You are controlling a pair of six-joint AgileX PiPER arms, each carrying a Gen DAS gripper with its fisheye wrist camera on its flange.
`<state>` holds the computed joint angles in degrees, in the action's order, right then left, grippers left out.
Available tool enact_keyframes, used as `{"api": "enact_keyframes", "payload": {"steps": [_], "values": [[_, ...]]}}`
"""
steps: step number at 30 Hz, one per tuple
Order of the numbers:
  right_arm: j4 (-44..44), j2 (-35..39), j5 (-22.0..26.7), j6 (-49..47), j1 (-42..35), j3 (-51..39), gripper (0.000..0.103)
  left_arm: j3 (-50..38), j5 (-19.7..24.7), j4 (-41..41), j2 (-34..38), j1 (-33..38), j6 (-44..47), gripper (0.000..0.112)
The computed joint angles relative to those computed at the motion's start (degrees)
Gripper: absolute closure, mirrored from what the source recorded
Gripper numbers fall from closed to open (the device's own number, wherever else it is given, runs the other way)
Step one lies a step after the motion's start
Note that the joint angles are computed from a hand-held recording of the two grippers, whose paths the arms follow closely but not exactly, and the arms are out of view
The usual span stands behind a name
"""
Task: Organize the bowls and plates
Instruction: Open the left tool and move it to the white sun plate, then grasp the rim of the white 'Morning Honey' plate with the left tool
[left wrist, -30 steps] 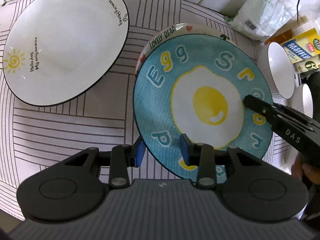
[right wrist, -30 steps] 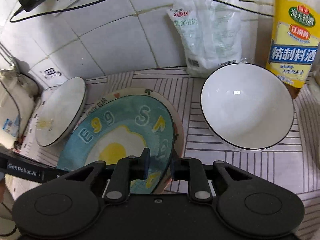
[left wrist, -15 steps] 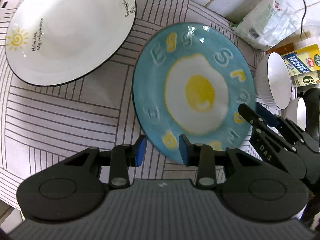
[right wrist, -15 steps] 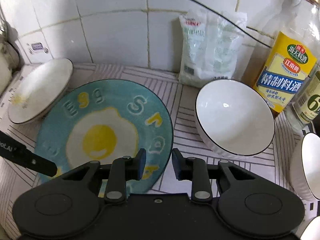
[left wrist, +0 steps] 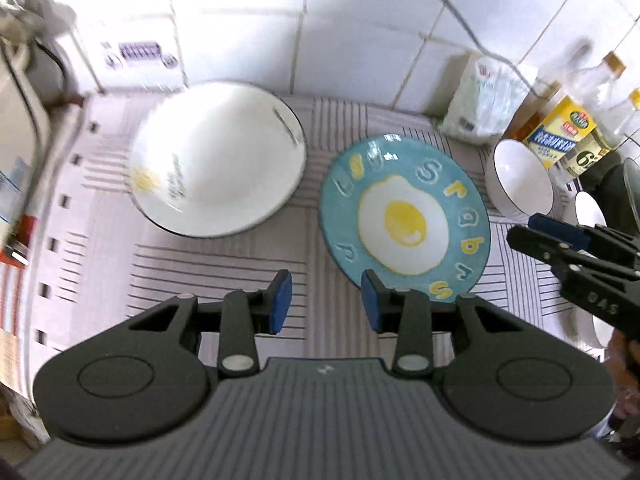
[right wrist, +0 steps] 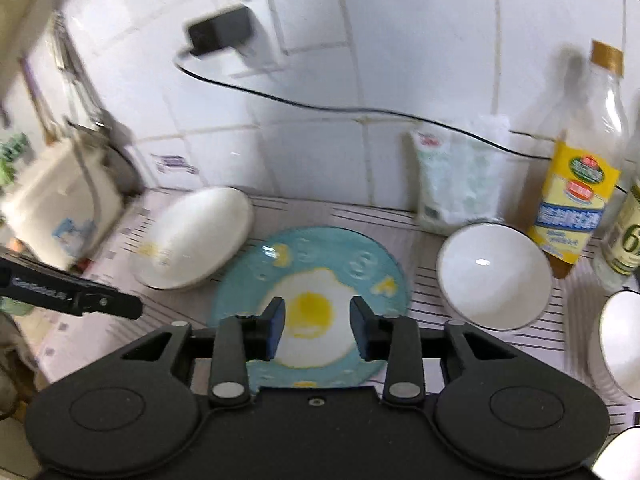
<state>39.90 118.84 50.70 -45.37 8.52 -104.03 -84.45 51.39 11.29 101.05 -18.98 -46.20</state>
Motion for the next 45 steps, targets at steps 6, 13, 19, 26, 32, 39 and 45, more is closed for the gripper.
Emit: {"api": "enact_keyframes", "payload": {"steps": [6,13,19,26,32,39,45], "values": [[3.2,-4.1,-0.6,-2.5,2.8,4.7,0.051,7.8,-3.7,2.3,-8.1,3.8,1.5,0.062],[4.1,-5.0,-9.0,2.5,10.7,8.6,0.033,14.5,-9.4,-3.6,-11.6,15.7,12.7,0.049],[-0.7,2.0,-15.1,22.6,17.2,3.5,0.030,16.7,-16.3,-2.9,-8.2,23.3,21.6,0.038],[-11.3,12.2,-13.8,47.0,22.9,-7.6,0.030,8.4,-18.4,-15.6,4.8,31.9,41.1,0.034],[-8.8,16.0,-17.3,54.5,25.6,-7.8,0.030,-3.2,-14.9,-18.1,17.2,34.1,48.2,0.037],[-18.0,20.4,-21.3,65.9,29.0,-11.4,0.034,-14.5,-9.0,-23.4,25.9,36.4,52.7,0.043],[-31.9,21.4,-22.8,79.2,31.1,-13.0,0.053,-17.3,-8.3,-24.3,27.8,36.8,56.6,0.056]]}}
